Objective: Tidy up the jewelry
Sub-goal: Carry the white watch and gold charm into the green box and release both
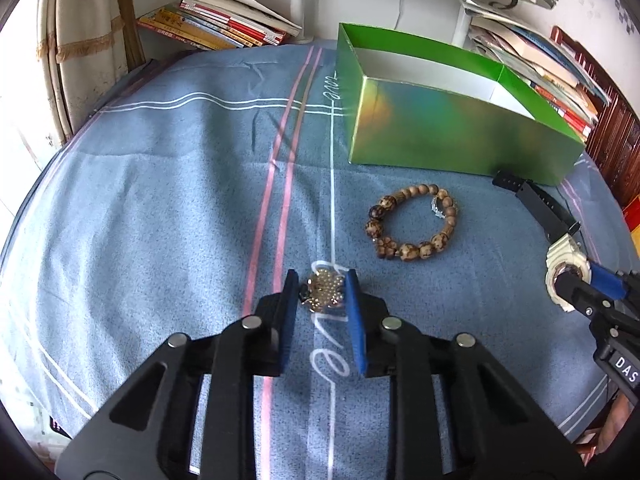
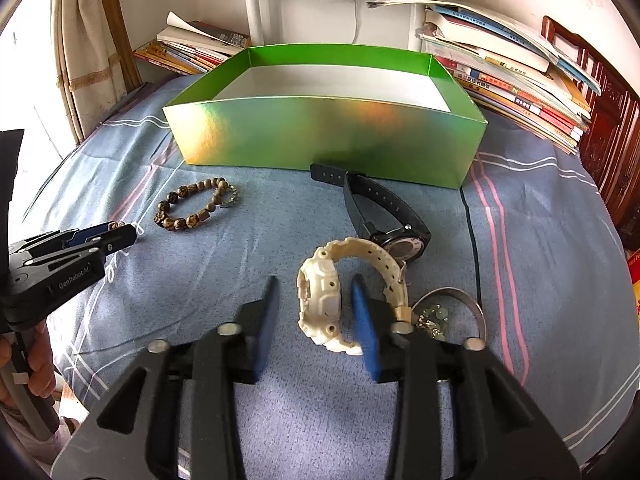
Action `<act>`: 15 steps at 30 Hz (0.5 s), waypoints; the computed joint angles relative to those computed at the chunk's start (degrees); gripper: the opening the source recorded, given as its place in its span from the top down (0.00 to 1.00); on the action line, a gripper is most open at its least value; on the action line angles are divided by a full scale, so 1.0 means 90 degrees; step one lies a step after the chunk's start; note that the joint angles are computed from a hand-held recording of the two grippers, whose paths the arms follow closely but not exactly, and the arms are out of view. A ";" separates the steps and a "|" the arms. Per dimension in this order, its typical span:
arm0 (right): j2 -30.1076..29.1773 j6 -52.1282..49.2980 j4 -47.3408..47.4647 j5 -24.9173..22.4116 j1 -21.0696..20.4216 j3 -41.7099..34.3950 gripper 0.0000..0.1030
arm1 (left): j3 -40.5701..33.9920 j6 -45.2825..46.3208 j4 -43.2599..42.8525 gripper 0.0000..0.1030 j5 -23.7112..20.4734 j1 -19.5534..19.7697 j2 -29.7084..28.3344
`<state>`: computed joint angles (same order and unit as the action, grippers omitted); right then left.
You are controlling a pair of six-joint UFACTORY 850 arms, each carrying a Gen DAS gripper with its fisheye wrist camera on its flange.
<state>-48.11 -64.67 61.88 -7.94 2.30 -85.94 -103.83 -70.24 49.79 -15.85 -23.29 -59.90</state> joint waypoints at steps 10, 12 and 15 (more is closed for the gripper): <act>0.0244 -0.1824 0.1829 -0.0195 -0.0107 0.0185 0.83 | 0.0146 -0.0710 0.0817 0.79 -0.0038 -0.0091 0.0178; 0.0311 -0.2195 0.2183 -0.0203 -0.0115 0.0231 0.83 | 0.0138 -0.0669 0.0813 0.79 -0.0029 -0.0116 0.0191; 0.0407 -0.2674 0.2688 -0.0455 -0.0200 0.0271 0.83 | 0.0111 -0.0595 0.0792 0.79 -0.0038 -0.0141 0.0211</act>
